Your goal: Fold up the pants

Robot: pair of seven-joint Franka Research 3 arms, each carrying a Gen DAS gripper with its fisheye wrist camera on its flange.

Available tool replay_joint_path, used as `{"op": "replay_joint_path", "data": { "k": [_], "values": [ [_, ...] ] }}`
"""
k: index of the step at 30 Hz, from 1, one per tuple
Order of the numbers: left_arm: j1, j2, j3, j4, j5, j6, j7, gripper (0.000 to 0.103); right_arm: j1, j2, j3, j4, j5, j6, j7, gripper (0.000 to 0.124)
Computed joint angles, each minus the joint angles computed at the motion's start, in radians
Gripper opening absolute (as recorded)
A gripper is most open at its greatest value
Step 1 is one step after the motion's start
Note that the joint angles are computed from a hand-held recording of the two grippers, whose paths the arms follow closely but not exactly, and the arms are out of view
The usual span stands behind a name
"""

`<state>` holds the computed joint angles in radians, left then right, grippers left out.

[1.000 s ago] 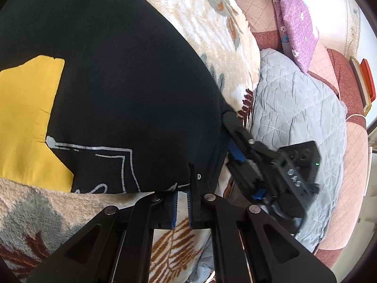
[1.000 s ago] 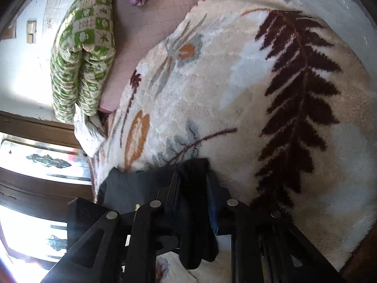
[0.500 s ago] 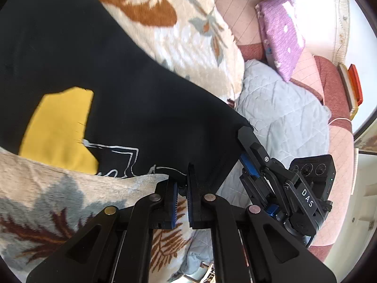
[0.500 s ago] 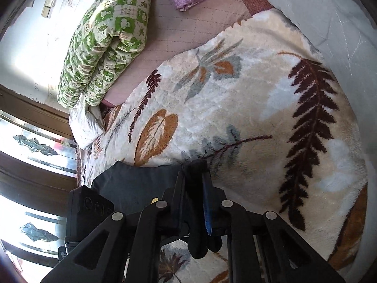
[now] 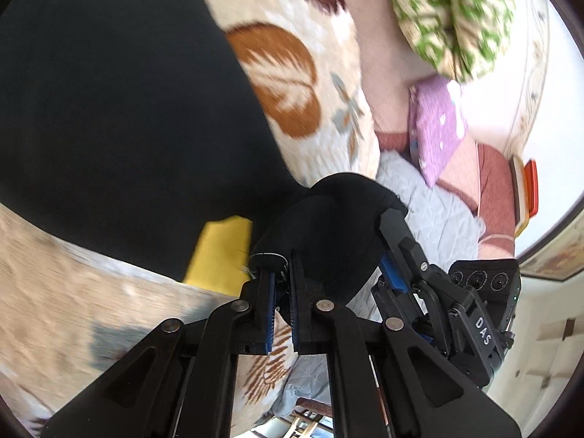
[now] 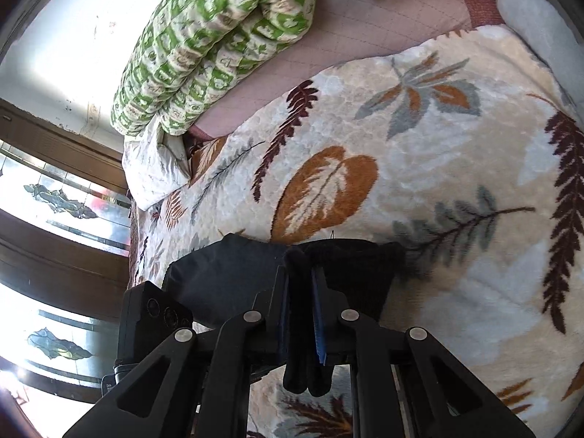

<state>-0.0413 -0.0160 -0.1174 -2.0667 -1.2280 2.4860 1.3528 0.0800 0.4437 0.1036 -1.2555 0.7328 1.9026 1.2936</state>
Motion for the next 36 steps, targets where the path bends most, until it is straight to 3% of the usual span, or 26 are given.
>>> {"op": "replay_joint_path", "data": {
  "k": [15, 19, 22, 25, 27, 29, 32, 36],
  "values": [
    [0.088, -0.08, 0.086, -0.152, -0.033, -0.087, 0.07, 0.005, 0.14, 0.138, 0.064, 0.087, -0.032, 0.003, 0.141, 0.015],
    [0.098, -0.116, 0.09, -0.167, 0.078, -0.065, 0.055, 0.004, 0.153, 0.141, 0.063, 0.075, -0.043, 0.014, 0.18, 0.013],
    [0.101, -0.162, 0.097, -0.178, 0.217, -0.037, 0.025, 0.005, 0.138, 0.098, 0.068, 0.027, -0.01, 0.05, 0.169, 0.025],
    [0.092, -0.194, 0.115, -0.177, 0.297, -0.02, 0.017, 0.006, 0.099, 0.009, 0.078, -0.084, 0.086, 0.107, 0.125, 0.033],
    [0.082, -0.192, 0.14, -0.152, 0.325, -0.076, 0.06, 0.012, 0.069, -0.066, 0.079, -0.183, 0.181, 0.145, 0.079, 0.036],
    [0.072, -0.174, 0.152, -0.12, 0.305, -0.132, 0.103, 0.025, 0.05, -0.161, 0.065, -0.314, 0.285, 0.209, 0.035, 0.048],
    [0.065, -0.159, 0.139, -0.098, 0.295, -0.165, 0.131, 0.039, 0.043, -0.288, 0.034, -0.51, 0.453, 0.276, -0.039, 0.06],
    [0.056, -0.147, 0.113, -0.085, 0.311, -0.145, 0.115, 0.045, 0.059, -0.346, -0.007, -0.681, 0.697, 0.279, -0.042, 0.064]
  ]
}}
